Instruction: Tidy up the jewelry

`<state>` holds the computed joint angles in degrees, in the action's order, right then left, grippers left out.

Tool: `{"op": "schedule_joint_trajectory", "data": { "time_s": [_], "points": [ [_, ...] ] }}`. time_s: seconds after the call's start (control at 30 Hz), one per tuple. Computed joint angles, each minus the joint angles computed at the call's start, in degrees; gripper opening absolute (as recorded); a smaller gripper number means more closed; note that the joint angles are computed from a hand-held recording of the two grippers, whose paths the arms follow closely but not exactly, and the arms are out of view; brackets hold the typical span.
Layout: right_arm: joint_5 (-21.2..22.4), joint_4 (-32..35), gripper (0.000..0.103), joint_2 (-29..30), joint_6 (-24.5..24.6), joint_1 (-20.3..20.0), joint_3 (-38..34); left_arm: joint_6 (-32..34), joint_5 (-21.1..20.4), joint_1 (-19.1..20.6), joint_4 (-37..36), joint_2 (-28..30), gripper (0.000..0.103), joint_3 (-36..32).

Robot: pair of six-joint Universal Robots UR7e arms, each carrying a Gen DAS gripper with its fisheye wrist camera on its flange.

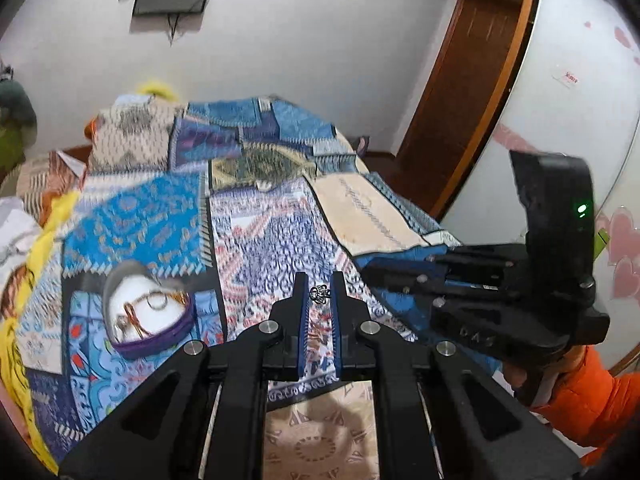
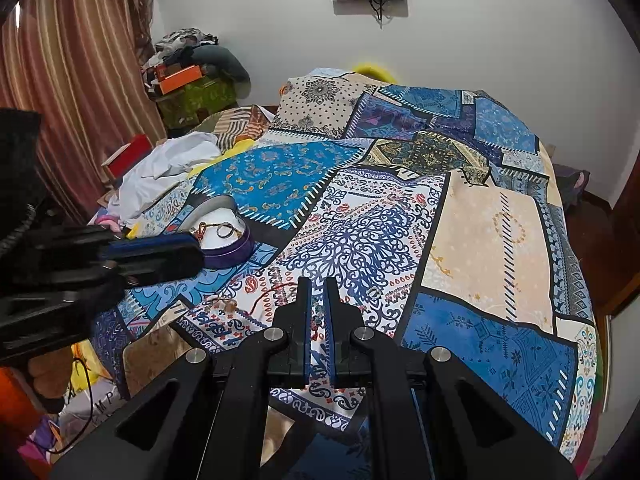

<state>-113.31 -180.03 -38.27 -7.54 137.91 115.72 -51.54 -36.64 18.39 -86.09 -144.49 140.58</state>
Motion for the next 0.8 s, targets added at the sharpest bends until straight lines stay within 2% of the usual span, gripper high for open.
{"op": "schedule_joint_trajectory", "data": {
  "time_s": [0.07, 0.13, 0.23, 0.3, 0.67, 0.8],
  "points": [
    [-0.05, 0.02, 0.005, -0.05, -0.03, -0.03, 0.03, 1.95, -0.76, 2.22, -2.37, 1.03, 0.009, 0.43],
    [-0.08, 0.08, 0.005, -0.13, -0.05, -0.12, 0.11, 5.27, -3.45, 8.33, -6.51, 4.68, 0.009, 1.20],
    [0.04, -0.08, 0.005, -0.34, 0.03, -0.22, 0.39, 5.44, -4.69, 11.54, -5.57, 5.87, 0.009, 2.08],
    [0.12, -0.26, 0.005, -0.45, 0.03, -0.21, 0.58, 5.01, -4.99, 12.04, -4.79, 4.95, 0.009, 2.44],
    [0.05, 0.74, 0.005, 0.14, 0.40, -0.51, 0.26, -3.68, -4.06, 4.85, 8.57, 0.06, 0.009, 1.07],
    [-0.05, 1.60, 0.005, 0.33, 0.69, -0.77, 0.36, -9.49, -3.31, 0.12, 15.90, -2.43, 0.009, -0.71]
  ]
}}
